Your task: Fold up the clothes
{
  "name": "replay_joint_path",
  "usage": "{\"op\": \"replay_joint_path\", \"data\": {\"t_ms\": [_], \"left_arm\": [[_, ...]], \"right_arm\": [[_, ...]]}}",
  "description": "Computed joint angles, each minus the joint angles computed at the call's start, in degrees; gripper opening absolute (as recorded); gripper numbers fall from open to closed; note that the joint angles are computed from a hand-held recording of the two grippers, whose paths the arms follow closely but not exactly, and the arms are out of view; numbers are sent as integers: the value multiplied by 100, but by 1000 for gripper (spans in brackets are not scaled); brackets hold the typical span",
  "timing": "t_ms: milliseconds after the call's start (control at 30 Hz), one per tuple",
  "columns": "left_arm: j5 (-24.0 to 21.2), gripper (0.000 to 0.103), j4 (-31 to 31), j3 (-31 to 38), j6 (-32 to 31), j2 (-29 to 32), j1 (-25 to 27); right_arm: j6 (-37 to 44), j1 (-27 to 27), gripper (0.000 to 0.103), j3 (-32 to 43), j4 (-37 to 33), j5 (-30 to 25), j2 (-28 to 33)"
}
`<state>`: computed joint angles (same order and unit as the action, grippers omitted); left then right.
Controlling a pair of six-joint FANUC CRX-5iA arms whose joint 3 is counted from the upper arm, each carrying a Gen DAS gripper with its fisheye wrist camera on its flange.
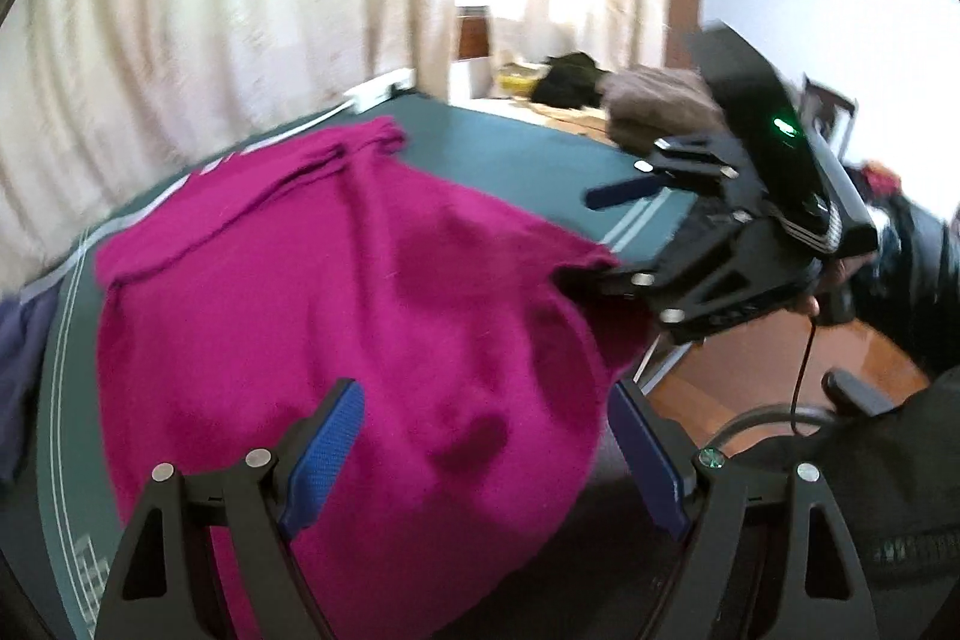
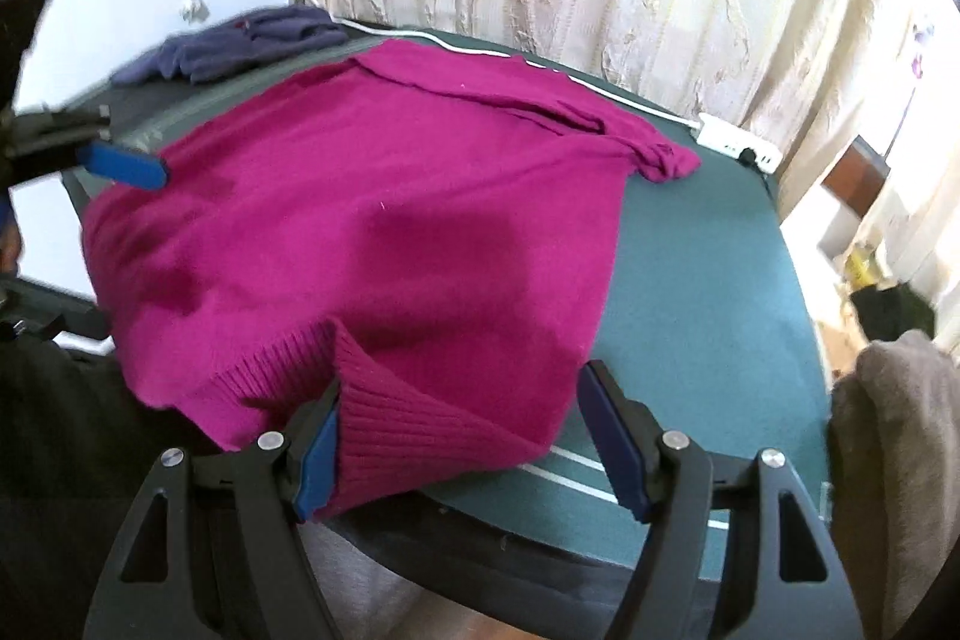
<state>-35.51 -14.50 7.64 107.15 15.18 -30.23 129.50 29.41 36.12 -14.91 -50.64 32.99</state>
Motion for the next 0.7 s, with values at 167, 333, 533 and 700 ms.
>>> {"op": "replay_joint_path", "data": {"t_ms": [167, 333, 533, 700], "left_arm": [[-734, 85, -769, 879, 560, 512, -320], [-1726, 85, -1397, 1488, 1485, 866, -466], [-2881, 85, -2554, 1641, 2682, 864, -769], [-3774, 85, -3243, 1213, 3712, 513, -951]], "right_arm": [[-645, 61, 76, -315, 362, 683, -164], [-1451, 27, 76, -622, 596, 1367, -359], [-2929, 92, 76, -1416, 1861, 2529, -584], [-4303, -9, 75, -1771, 2735, 3013, -645]]}}
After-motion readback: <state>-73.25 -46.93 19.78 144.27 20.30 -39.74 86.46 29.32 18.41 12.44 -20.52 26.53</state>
